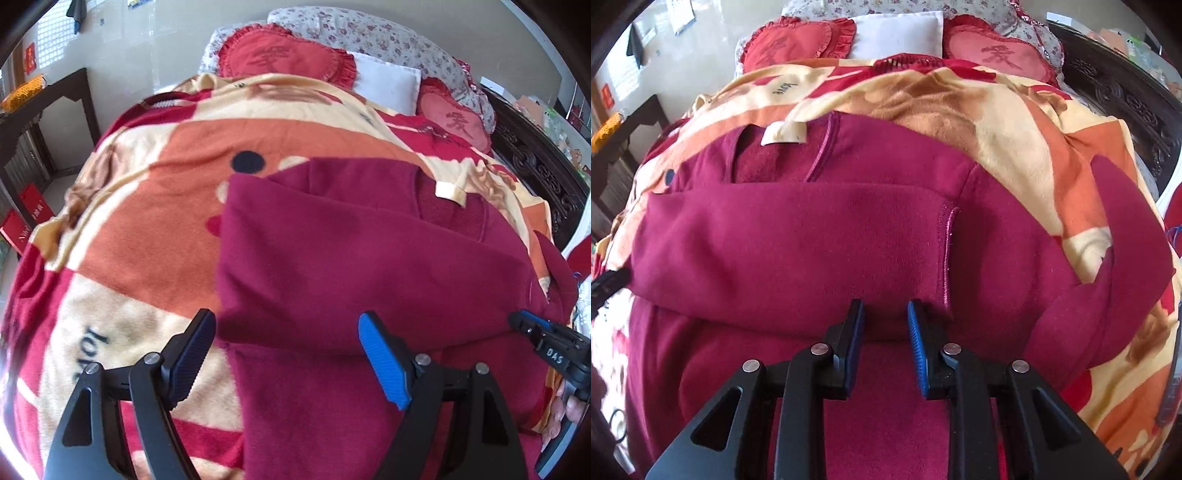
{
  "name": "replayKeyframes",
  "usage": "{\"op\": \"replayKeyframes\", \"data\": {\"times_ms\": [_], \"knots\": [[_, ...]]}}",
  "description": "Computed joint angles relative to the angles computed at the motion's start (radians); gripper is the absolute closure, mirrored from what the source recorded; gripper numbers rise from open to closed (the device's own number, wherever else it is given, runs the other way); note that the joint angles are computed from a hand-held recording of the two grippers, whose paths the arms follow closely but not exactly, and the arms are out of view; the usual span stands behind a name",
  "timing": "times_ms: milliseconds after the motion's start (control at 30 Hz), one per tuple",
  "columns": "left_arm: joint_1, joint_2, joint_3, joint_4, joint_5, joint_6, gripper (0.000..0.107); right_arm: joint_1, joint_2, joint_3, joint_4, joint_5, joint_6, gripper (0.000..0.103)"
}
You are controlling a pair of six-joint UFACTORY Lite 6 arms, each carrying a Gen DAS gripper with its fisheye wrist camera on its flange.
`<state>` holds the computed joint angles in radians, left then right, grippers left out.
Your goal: Fold small clothes
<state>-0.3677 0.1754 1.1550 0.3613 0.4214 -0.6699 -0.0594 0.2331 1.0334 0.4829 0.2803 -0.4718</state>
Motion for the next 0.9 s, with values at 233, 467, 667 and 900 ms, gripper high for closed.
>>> {"op": "replayKeyframes", "data": {"times_ms": [233, 467, 667, 900], "knots": [[-0.087, 0.061, -0.007, 0.305, 0.039, -0.253, 0.016, -0.176, -0.126, -0.028, 0.287, 0.125, -0.304, 0.094], [-0.061, 0.057, -0.007, 0.243, 0.017, -0.203, 0.016, -0.327, 0.05, 0.276, 0.032, 0.143, -0.06, 0.075], [-0.056, 0.05, -0.017, 0.238, 0.008, -0.191, 0.015, -0.387, 0.242, 0.436, -0.449, 0.185, 0.284, 0.076], [-0.051, 0.049, -0.021, 0.227, 0.001, -0.185, 0.015, -0.548, 0.156, 0.292, -0.33, 0.188, 0.184, 0.075]]}}
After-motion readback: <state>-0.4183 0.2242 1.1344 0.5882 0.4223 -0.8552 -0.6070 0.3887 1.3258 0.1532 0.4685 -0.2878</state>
